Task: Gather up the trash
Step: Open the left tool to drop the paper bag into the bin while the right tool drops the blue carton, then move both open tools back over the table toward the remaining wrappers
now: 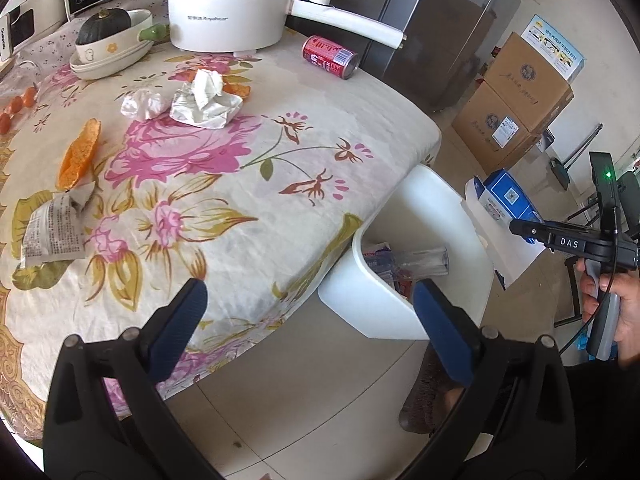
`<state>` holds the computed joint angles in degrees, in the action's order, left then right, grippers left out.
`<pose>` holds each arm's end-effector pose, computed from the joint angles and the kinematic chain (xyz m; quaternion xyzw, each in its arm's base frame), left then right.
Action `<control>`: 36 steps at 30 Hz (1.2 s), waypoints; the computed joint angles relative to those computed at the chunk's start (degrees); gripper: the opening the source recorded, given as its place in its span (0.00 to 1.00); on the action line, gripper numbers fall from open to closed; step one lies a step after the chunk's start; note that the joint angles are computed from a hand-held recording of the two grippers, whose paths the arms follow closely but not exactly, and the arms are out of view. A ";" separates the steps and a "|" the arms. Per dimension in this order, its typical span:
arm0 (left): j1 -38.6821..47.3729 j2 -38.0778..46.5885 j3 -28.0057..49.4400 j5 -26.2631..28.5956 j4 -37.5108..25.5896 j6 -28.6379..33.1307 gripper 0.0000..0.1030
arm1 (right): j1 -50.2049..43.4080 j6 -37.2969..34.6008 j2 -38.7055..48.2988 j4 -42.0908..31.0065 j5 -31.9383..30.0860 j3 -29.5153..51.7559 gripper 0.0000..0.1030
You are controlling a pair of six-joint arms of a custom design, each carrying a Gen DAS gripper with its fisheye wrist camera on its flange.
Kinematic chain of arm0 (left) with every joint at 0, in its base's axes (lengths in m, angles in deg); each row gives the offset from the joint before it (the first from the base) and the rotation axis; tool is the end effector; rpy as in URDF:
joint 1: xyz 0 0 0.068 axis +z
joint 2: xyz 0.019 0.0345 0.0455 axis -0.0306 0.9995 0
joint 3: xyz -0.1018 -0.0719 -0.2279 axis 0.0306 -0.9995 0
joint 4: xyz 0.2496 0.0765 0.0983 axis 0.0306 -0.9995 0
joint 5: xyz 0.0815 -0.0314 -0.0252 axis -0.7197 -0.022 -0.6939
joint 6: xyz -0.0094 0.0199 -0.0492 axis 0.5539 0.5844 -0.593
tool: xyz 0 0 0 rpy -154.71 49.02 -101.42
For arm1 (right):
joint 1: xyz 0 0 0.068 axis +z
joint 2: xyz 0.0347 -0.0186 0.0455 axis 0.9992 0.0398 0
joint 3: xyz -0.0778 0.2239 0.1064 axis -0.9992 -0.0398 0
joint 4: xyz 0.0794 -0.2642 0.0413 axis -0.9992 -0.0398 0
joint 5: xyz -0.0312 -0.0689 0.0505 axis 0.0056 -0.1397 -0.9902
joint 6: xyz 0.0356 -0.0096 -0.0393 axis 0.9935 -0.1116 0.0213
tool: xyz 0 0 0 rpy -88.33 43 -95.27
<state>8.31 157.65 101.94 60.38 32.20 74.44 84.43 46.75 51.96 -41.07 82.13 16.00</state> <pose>0.2879 0.0354 0.1118 0.1524 0.9479 -0.1604 0.2292 0.2434 -0.0145 0.1320 0.0956 0.9786 -0.0007 0.1824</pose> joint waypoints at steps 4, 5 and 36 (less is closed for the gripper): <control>3.44 -0.36 0.51 0.85 -1.65 2.17 0.99 | 0.91 2.72 1.57 0.48 0.21 1.11 0.58; 4.13 -0.42 0.67 1.10 -2.02 2.57 0.99 | 1.23 3.18 1.61 0.54 0.35 1.30 0.61; 22.72 4.84 9.53 5.48 -9.36 9.98 0.99 | 22.70 13.33 7.72 -0.31 6.89 12.61 0.81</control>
<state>31.02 162.50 111.47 65.85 22.84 84.42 107.14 60.08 59.68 -41.38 89.03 28.60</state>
